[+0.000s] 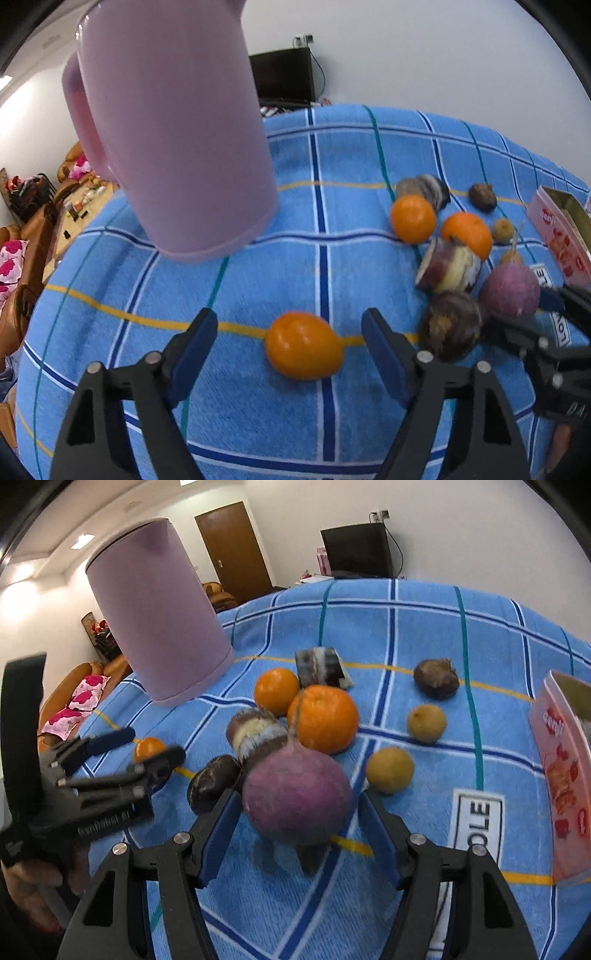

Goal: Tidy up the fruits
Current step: 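Grasp the purple turnip with the right tool while the left tool grasps an orange, then carry the turnip into the pink tin with the right tool while the left tool carries the orange there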

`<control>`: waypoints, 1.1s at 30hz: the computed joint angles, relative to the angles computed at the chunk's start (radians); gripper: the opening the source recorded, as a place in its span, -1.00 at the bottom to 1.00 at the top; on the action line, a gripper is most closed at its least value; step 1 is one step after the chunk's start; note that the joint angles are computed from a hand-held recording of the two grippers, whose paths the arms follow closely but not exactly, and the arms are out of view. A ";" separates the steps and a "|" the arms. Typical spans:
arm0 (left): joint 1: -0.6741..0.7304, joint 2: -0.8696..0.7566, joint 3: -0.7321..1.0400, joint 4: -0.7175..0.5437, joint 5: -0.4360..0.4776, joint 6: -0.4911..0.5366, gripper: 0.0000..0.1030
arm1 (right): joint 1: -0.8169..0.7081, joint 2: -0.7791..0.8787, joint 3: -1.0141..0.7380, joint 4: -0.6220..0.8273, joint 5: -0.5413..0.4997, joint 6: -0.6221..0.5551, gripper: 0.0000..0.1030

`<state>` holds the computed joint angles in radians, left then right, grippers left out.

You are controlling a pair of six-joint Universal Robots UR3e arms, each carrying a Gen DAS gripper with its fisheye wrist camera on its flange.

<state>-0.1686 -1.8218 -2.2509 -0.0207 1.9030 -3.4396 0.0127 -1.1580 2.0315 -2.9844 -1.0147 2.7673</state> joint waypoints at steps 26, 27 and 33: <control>-0.146 -0.009 -0.028 0.380 0.030 0.006 -0.17 | -0.326 -0.240 0.210 -0.135 0.274 -0.074 0.08; -0.174 -0.019 -0.005 0.376 0.052 0.004 -0.17 | -0.349 -0.243 0.215 -0.162 0.268 -0.079 0.08; -0.305 -0.128 0.216 0.279 0.131 -0.021 -0.17 | -0.499 -0.196 0.200 -0.280 0.229 -0.097 0.08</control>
